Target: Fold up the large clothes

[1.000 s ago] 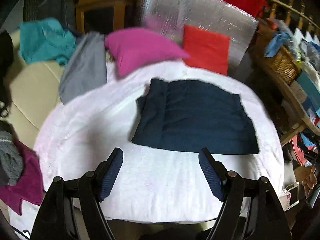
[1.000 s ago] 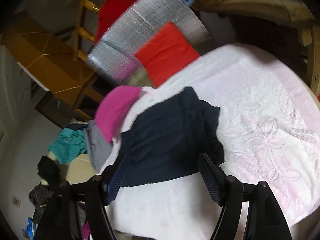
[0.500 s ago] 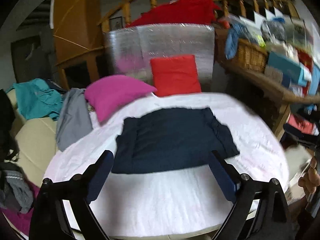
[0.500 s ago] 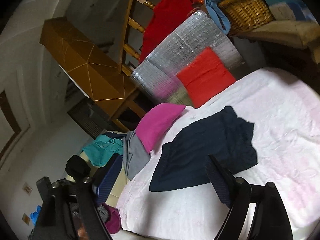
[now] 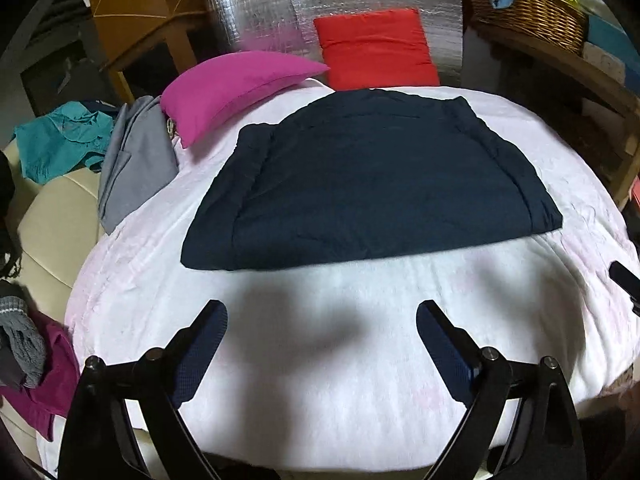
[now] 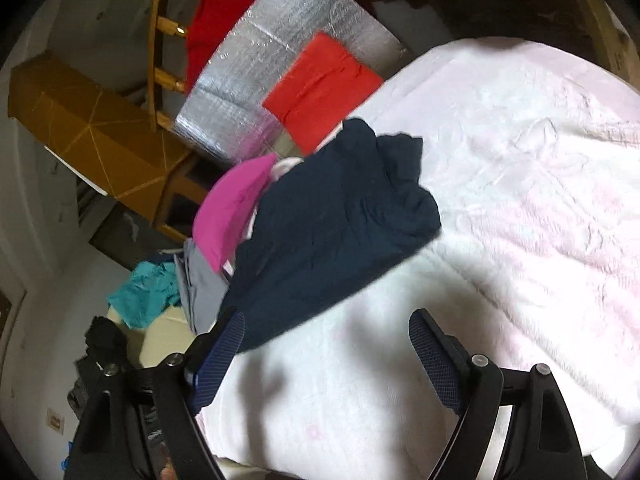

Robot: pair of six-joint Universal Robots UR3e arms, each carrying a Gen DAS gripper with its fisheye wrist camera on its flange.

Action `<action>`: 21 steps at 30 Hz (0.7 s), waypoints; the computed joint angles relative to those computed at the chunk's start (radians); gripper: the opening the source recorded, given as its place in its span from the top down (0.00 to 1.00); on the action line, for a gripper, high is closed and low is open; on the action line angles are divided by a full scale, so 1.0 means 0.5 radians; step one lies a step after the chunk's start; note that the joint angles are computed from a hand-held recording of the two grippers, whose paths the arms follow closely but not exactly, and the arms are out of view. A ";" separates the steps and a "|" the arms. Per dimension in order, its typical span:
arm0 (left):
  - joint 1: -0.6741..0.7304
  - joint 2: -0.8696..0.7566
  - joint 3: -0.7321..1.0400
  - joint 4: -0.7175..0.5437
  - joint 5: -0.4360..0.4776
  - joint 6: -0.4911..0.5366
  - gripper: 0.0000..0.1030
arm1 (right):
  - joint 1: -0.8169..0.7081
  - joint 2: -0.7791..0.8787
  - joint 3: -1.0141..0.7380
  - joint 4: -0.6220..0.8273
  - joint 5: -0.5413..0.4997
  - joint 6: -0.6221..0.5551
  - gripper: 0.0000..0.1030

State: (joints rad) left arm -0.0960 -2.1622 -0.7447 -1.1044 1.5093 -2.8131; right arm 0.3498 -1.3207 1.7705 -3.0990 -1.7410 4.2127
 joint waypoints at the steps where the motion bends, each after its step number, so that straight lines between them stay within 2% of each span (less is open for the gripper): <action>1: 0.000 -0.005 -0.014 0.029 -0.007 -0.023 0.07 | -0.002 -0.001 0.002 -0.015 -0.008 -0.001 0.16; 7: -0.040 -0.134 0.021 0.291 0.036 -0.120 0.07 | -0.044 0.101 -0.087 0.049 0.027 0.046 0.16; 14: -0.021 -0.304 0.096 0.540 -0.042 -0.172 0.07 | -0.057 0.198 -0.197 0.100 -0.036 0.103 0.16; 21: 0.028 -0.466 0.206 0.644 -0.056 -0.192 0.07 | -0.147 0.277 -0.254 0.118 0.049 0.157 0.16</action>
